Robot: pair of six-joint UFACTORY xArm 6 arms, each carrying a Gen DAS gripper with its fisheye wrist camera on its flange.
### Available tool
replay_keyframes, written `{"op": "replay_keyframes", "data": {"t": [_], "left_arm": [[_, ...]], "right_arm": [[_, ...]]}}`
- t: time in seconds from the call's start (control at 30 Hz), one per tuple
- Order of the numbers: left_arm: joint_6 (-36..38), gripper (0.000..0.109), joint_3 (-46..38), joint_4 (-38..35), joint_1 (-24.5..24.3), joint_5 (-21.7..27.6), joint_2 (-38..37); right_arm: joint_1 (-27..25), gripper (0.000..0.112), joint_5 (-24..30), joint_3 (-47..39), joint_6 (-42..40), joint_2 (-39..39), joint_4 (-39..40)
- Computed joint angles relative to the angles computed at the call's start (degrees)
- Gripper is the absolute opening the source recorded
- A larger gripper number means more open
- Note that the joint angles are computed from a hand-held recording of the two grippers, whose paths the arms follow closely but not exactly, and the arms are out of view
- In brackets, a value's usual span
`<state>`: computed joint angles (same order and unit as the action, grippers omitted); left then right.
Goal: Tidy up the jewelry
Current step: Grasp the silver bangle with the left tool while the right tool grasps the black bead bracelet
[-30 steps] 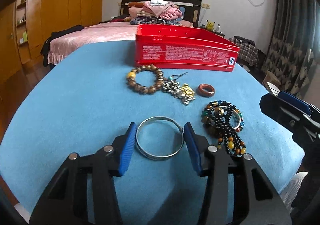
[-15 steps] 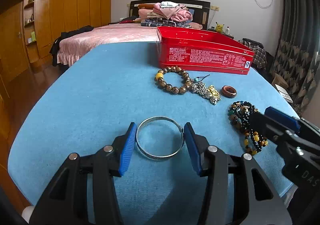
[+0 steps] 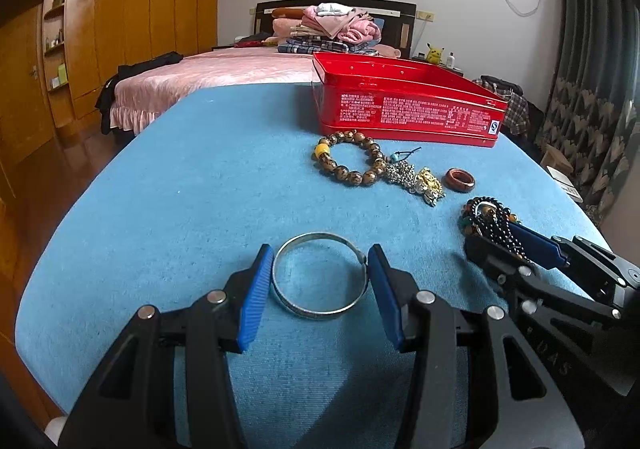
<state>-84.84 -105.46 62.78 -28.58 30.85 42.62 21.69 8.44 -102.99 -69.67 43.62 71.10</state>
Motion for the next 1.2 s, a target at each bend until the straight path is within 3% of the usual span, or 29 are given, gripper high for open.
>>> {"op": "replay_keyframes", "data": {"t": [0.17,0.4,0.9,1.2], "left_arm": [[-0.1,0.047,-0.1,0.2,0.1,-0.2,0.1],[-0.2,0.047,-0.4,0.5,0.0,-0.2,0.3],[-1.8,0.047,-2.1,3.1,-0.8,1.0,0.1],[0.0,0.047,-9.5,2.7,-0.9,1.9,3.5]], "right_arm": [[0.0,0.025,-0.4,-0.7,-10.3,0.3,8.5],[-1.0,0.019,2.7,0.4,-16.3,-1.7,14.2],[-3.6,0.019,7.7,3.1,-18.3,-5.9,18.4],[-5.1,0.019,8.8,1.0,-17.8,-6.2,18.1]]}}
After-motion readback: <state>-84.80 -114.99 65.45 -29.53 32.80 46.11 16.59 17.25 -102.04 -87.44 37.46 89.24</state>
